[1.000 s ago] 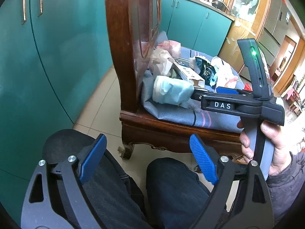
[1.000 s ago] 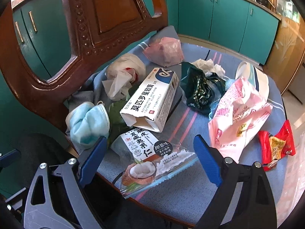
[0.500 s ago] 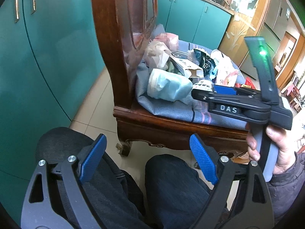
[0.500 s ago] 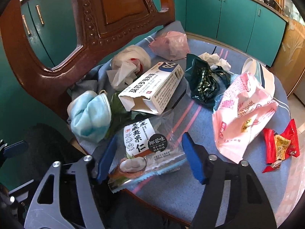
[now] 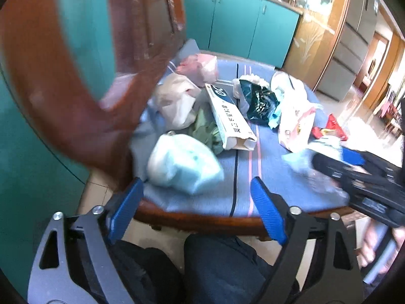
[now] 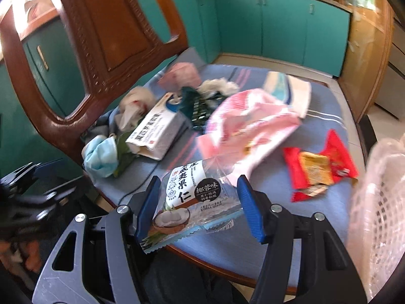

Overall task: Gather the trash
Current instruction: 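Grasp the blue face mask with the left tool while the right grasps the white coconut snack packet, then carry the mask and packet over the white basket and open both tools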

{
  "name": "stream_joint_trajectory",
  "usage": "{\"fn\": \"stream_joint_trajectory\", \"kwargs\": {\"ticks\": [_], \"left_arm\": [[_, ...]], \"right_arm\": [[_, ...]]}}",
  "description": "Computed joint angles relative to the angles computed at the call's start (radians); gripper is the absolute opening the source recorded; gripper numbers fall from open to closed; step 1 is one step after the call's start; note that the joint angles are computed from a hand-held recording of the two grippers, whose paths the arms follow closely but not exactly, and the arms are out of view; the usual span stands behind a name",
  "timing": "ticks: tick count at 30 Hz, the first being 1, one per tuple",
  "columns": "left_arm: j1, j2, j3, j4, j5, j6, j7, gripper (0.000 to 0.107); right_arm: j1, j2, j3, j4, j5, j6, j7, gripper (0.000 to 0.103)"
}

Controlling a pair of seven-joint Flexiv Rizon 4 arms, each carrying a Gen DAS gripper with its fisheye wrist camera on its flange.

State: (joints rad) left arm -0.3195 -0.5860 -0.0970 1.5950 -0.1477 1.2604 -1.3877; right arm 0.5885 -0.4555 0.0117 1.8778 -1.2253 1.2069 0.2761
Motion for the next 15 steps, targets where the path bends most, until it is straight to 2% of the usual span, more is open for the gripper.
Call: {"fn": "stream_joint_trajectory", "kwargs": {"ticks": [1, 2, 3, 4, 7, 15], "left_arm": [[-0.038, -0.021, 0.047, -0.047, 0.033, -0.046, -0.032, 0.064], [-0.059, -0.044, 0.072, -0.095, 0.062, -0.097, -0.055, 0.055], [-0.055, -0.058, 0.064, -0.113, 0.058, -0.116, -0.053, 0.036], [-0.049, -0.067, 0.052, -0.124, 0.053, -0.132, -0.054, 0.025], [-0.029, -0.070, 0.019, -0.120, 0.034, -0.127, -0.048, 0.016], [0.052, 0.025, -0.093, 0.029, -0.091, 0.013, 0.029, 0.012]], "right_arm": [[0.001, 0.012, -0.006, 0.013, -0.018, 0.001, 0.022, 0.061], [-0.002, 0.023, -0.011, 0.025, -0.039, 0.004, 0.046, 0.061], [-0.007, 0.031, -0.011, 0.035, -0.059, 0.006, 0.066, 0.061], [-0.014, 0.044, -0.010, 0.050, -0.083, 0.008, 0.089, 0.061], [-0.044, 0.071, -0.002, 0.078, -0.157, 0.016, 0.155, 0.061], [-0.140, 0.138, 0.047, 0.124, -0.356, 0.005, 0.336, 0.061]]}}
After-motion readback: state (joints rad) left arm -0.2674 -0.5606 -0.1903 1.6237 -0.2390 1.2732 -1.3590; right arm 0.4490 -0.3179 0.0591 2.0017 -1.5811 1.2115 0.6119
